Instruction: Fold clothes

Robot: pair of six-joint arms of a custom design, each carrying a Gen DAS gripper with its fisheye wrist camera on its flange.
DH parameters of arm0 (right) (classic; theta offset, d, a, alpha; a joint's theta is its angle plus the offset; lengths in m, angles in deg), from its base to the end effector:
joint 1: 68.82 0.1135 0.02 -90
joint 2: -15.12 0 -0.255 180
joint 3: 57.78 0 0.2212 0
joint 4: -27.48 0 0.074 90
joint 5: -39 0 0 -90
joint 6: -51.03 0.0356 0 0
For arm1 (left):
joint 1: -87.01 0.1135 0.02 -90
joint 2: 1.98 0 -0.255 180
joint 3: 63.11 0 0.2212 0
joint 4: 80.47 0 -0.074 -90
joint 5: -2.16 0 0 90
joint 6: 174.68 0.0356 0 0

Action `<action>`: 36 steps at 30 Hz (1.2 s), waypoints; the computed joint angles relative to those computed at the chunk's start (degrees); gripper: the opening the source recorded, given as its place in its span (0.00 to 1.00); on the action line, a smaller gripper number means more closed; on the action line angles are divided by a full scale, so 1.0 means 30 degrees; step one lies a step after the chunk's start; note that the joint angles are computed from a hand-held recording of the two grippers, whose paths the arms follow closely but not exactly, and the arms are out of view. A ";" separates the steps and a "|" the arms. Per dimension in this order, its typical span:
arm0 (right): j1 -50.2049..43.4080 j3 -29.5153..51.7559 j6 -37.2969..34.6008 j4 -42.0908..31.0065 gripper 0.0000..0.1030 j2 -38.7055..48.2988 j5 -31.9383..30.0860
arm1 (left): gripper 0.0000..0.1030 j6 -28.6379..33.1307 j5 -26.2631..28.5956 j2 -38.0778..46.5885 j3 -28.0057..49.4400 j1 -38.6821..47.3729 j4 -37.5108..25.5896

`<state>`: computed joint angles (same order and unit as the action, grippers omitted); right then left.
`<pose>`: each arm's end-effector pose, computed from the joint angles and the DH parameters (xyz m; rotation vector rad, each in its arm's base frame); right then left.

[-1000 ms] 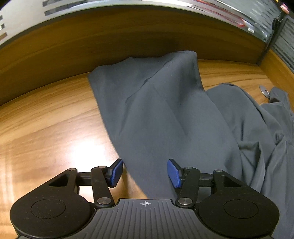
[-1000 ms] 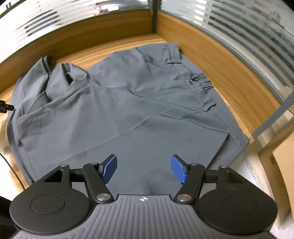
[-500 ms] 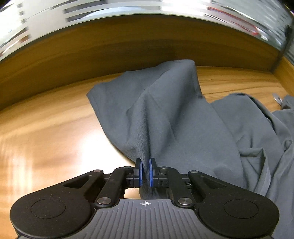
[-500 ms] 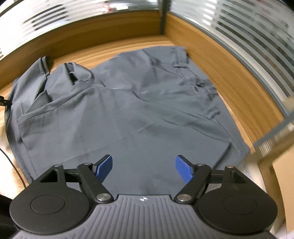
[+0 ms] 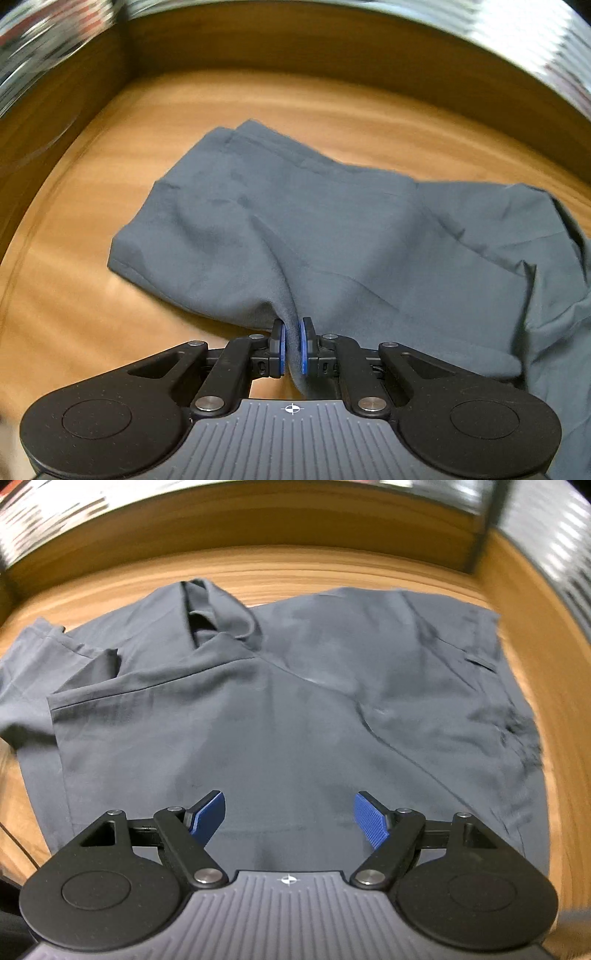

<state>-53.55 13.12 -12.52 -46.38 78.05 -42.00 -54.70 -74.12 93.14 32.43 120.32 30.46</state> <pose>0.1632 0.0388 0.2716 0.3075 2.6765 0.0067 0.2583 0.1596 0.2680 -0.0173 2.7017 -0.0095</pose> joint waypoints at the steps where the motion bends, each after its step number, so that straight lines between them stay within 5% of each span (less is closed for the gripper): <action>1: -0.0408 -0.0018 -0.0927 0.0420 0.79 0.0307 -0.0485 | 0.10 0.0033 -0.0138 -0.0516 -0.0568 0.0586 -0.0062; 6: -0.1689 0.0346 -0.4756 0.1845 0.79 0.2199 -0.2397 | 0.10 -0.0031 -0.0251 -0.2331 -0.2255 0.3178 -0.0708; 13: -0.4629 0.1112 -1.0201 0.3185 0.79 0.4370 -0.3921 | 0.11 -0.1734 -0.0627 -0.3656 -0.3079 0.3277 -0.0745; 25: -0.4971 1.1313 -1.4143 0.2735 0.77 1.3798 -0.6716 | 0.11 -0.2915 -0.1027 -0.3929 -0.3375 0.2827 -0.0927; 28: -0.4401 1.3428 -1.5612 0.2038 0.40 1.5795 -0.6414 | 0.11 -0.2981 -0.1042 -0.3638 -0.3200 0.2752 -0.0831; 29: -0.4239 1.3892 -1.6071 0.1781 0.03 1.6244 -0.5985 | 0.11 -0.2977 -0.1030 -0.3467 -0.3099 0.2744 -0.0739; 36: -0.5822 1.4540 -1.7177 0.3085 0.01 1.7025 -0.3107 | 0.10 -0.2940 -0.0605 -0.3225 -0.2762 0.3117 -0.0494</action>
